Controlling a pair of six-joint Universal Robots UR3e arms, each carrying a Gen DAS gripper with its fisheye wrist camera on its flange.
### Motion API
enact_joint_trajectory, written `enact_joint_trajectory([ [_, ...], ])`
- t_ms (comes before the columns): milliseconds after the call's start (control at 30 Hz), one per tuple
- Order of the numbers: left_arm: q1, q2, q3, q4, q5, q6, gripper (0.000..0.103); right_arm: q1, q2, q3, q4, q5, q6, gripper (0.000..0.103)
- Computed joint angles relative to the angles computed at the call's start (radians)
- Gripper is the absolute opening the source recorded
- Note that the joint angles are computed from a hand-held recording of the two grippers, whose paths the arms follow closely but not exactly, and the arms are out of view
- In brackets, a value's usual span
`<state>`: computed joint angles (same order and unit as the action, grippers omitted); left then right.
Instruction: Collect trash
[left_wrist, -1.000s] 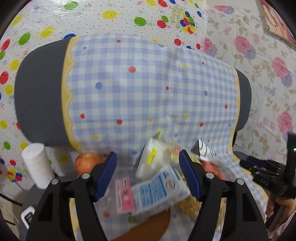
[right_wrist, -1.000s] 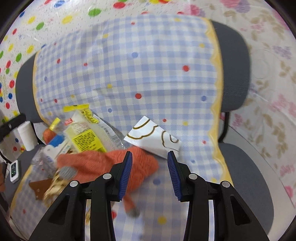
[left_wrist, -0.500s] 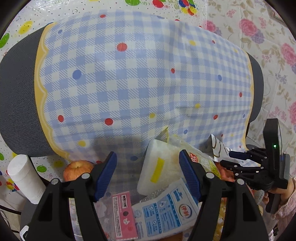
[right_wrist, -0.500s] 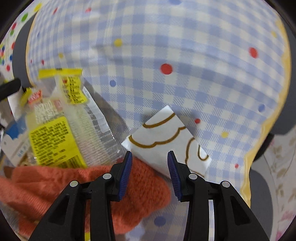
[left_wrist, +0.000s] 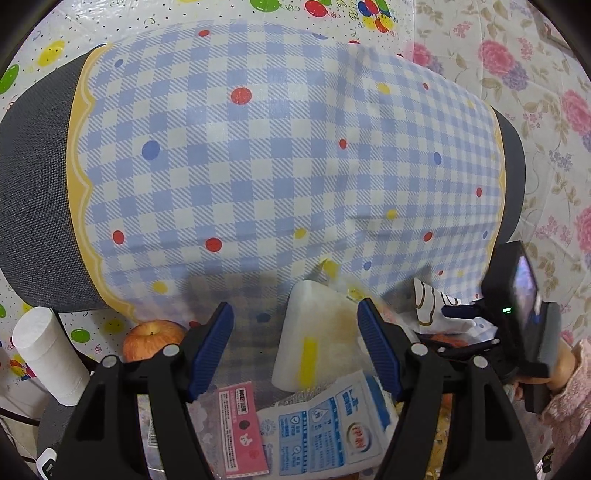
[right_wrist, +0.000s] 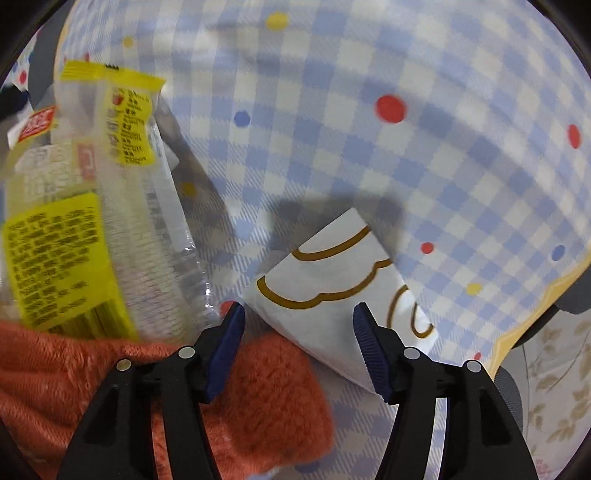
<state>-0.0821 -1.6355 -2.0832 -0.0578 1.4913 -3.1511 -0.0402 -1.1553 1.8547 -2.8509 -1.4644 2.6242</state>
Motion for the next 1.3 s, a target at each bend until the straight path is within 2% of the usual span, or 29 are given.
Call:
enact_joint_trajectory([
  [100,-0.005,0.009,-0.003,-0.008,0.011,0.003,0.068,0.020,0.030,-0.013,-0.058,-0.029,0.017,0.059],
  [200,-0.001,0.033,-0.018,-0.017,0.012,0.009,0.068,0.041,0.025,0.005,-0.103,-0.051,0.023,0.039],
  [267,-0.001,0.046,-0.028,-0.018,0.013,0.016,0.068,0.035,-0.012,0.043,-0.139,-0.044,0.030,0.019],
  [333,0.000,0.061,-0.039,-0.023,0.005,0.019,0.068,0.014,-0.061,0.084,-0.175,-0.024,0.054,0.007],
  [367,0.002,0.068,-0.047,-0.022,-0.001,0.022,0.068,-0.006,-0.101,0.120,-0.206,-0.007,0.078,0.005],
  [533,0.001,0.098,-0.074,-0.033,-0.035,0.026,0.068,-0.144,-0.340,0.301,-0.299,0.117,0.217,0.002],
  [633,-0.006,0.086,-0.055,-0.056,-0.058,0.020,0.068,-0.239,-0.506,0.394,-0.262,0.218,0.269,0.002],
  [800,-0.027,-0.002,0.039,-0.132,-0.064,-0.005,0.068,-0.319,-0.706,0.527,-0.193,0.302,0.276,0.003],
  [900,-0.034,-0.066,0.112,-0.190,-0.078,-0.027,0.068,-0.314,-0.749,0.551,-0.165,0.312,0.272,0.003],
  [1033,-0.059,-0.159,0.221,-0.222,-0.037,-0.046,0.068,-0.354,-0.797,0.591,-0.134,0.350,0.232,0.003],
  [1167,-0.057,-0.225,0.305,-0.255,-0.028,-0.055,0.068,-0.352,-0.763,0.596,-0.159,0.361,0.228,0.003],
  [1200,-0.055,-0.242,0.327,-0.269,-0.028,-0.056,0.067,-0.354,-0.754,0.599,-0.169,0.365,0.226,0.003],
  [1267,-0.052,-0.264,0.356,-0.287,-0.032,-0.053,0.056,-0.356,-0.737,0.599,-0.181,0.371,0.227,0.003],
  [1300,-0.047,-0.272,0.365,-0.293,-0.043,-0.049,0.044,-0.355,-0.728,0.598,-0.186,0.373,0.227,0.003],
])
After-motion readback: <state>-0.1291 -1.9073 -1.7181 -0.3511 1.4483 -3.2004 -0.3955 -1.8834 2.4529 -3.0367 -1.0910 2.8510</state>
